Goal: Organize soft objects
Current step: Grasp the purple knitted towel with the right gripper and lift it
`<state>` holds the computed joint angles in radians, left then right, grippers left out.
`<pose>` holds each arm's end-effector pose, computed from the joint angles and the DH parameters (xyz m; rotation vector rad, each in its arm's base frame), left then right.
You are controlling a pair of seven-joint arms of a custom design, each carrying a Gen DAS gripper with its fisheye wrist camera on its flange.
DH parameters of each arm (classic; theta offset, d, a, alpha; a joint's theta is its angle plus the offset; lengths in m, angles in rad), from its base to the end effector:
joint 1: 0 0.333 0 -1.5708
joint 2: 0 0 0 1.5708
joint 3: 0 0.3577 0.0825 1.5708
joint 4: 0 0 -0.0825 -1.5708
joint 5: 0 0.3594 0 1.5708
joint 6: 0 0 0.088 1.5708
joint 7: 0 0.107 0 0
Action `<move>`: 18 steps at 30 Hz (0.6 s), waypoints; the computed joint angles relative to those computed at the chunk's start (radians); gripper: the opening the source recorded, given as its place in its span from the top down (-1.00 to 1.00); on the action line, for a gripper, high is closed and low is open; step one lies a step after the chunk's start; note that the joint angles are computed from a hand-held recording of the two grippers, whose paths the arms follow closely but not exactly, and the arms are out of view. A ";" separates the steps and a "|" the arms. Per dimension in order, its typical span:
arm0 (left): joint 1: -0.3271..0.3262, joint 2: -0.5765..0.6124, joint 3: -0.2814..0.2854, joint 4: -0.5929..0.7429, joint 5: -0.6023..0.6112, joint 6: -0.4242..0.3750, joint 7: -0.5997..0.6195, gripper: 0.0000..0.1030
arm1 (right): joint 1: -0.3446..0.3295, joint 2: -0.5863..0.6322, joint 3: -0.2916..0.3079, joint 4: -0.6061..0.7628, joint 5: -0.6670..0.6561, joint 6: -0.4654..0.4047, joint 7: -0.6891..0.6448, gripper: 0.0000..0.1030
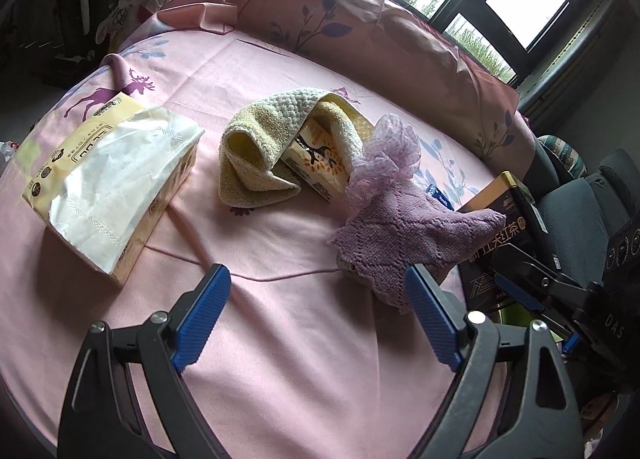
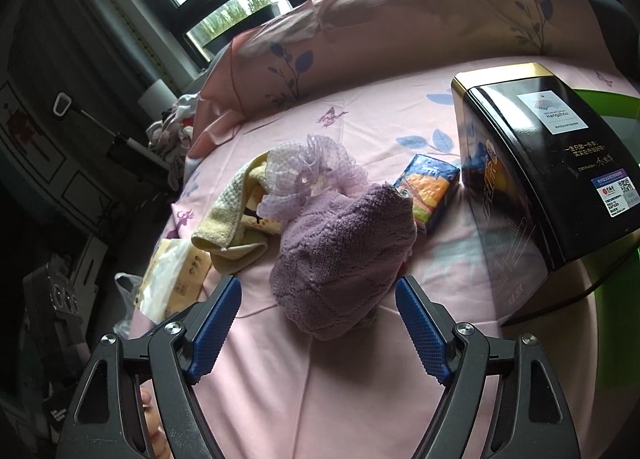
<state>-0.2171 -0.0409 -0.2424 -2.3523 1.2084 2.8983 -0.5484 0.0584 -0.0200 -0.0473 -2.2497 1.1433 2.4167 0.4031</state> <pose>0.4189 -0.2706 0.4422 -2.3278 1.3088 -1.0030 0.5181 0.0103 0.4510 -1.8924 1.3281 0.0117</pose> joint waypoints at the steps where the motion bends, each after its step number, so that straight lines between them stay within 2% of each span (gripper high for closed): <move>1: 0.000 0.005 0.001 0.001 -0.009 0.006 0.008 -0.71 | 0.001 0.001 0.001 0.000 0.006 0.002 0.000 -0.59; 6: -0.004 0.010 0.003 -0.001 -0.032 0.012 0.023 -0.71 | 0.005 0.019 0.007 0.016 0.035 0.001 -0.016 -0.59; 9: -0.004 0.009 0.003 -0.003 -0.047 0.002 0.035 -0.71 | 0.023 0.036 0.026 0.015 0.061 0.098 -0.021 -0.55; 11: -0.006 0.010 0.003 -0.005 -0.075 -0.007 0.064 -0.71 | 0.040 0.052 0.041 0.014 0.075 0.171 -0.026 -0.05; 12: -0.009 0.012 0.001 -0.003 -0.093 -0.018 0.079 -0.71 | 0.044 0.064 0.044 0.020 0.072 0.182 -0.030 0.06; 14: -0.012 0.013 0.000 -0.003 -0.118 -0.033 0.102 -0.71 | 0.047 0.082 0.050 0.029 0.081 0.192 -0.038 0.52; 16: -0.012 0.012 0.002 -0.004 -0.121 -0.030 0.104 -0.71 | 0.040 0.087 0.049 0.036 0.104 0.172 -0.058 0.81; 18: -0.007 0.005 0.004 -0.010 -0.109 -0.017 0.095 -0.71 | 0.024 0.073 0.043 0.034 0.156 0.116 -0.103 0.84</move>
